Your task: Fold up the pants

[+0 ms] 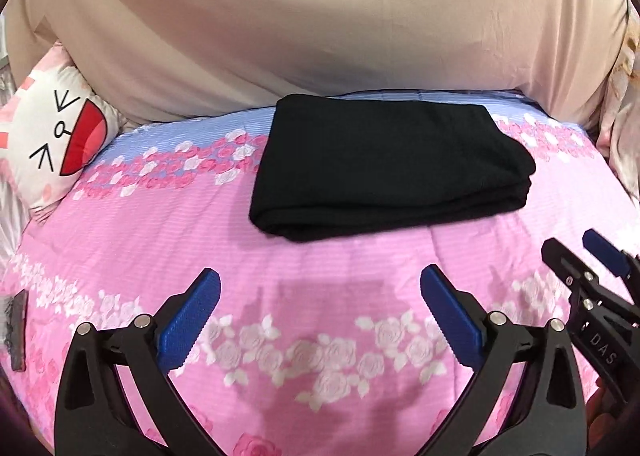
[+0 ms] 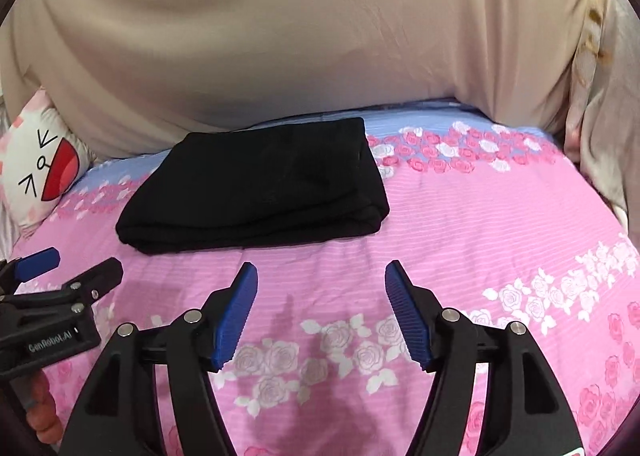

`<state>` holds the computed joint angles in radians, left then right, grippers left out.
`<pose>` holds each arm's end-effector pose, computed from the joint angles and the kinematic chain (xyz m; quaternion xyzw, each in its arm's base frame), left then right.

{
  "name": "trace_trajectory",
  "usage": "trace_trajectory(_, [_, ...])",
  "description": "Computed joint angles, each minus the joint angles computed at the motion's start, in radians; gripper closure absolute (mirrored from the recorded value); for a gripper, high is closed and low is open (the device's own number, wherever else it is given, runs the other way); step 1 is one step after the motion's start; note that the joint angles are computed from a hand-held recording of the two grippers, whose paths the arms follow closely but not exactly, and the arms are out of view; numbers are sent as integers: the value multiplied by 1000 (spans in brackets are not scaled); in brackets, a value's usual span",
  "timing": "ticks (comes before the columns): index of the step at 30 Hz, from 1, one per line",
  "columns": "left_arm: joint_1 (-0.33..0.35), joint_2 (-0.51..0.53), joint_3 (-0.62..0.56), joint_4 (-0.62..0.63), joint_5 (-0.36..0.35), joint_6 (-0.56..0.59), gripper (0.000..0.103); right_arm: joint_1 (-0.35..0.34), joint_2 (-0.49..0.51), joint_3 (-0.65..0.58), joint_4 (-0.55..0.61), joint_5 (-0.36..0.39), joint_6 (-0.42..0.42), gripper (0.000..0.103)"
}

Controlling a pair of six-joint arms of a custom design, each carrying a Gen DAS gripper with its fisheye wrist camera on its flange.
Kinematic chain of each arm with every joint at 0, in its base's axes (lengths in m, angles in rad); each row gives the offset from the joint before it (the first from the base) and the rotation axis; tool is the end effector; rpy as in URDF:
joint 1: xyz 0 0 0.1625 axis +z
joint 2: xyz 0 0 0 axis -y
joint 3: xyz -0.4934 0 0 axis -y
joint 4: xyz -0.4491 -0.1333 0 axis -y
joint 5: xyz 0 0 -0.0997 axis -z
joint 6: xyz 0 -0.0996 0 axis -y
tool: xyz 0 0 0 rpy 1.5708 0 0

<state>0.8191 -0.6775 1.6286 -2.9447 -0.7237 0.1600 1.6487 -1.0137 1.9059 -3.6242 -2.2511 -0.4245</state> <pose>-0.3693 -0.6996 0.0870 0.3150 0.8383 -0.3001 0.3286 0.1213 -0.6460 0.2923 0.0187 -0.8090 0.4613 0.3639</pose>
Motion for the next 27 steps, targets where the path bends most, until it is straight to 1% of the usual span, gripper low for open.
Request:
trace_trajectory(3, [-9, -11, 36, -44, 30, 19, 5, 9, -7, 18, -5, -5, 8, 34])
trace_trajectory(6, [-16, -28, 68, -70, 23, 31, 5, 18, -17, 37, 0, -11, 19, 33])
trace_trajectory(8, [-21, -41, 88, -80, 16, 33, 5, 27, -18, 48, -17, -20, 16, 32])
trace_trajectory(11, [-30, -55, 112, -94, 28, 29, 5, 39, -16, 57, -34, -36, 13, 32])
trace_trajectory(15, [-35, -78, 137, -98, 17, 13, 5, 47, -19, 72, -35, -36, 23, 32])
trace_trajectory(27, [-49, -101, 177, -95, 12, -2, 5, 70, -22, 97, -60, -52, 4, 32])
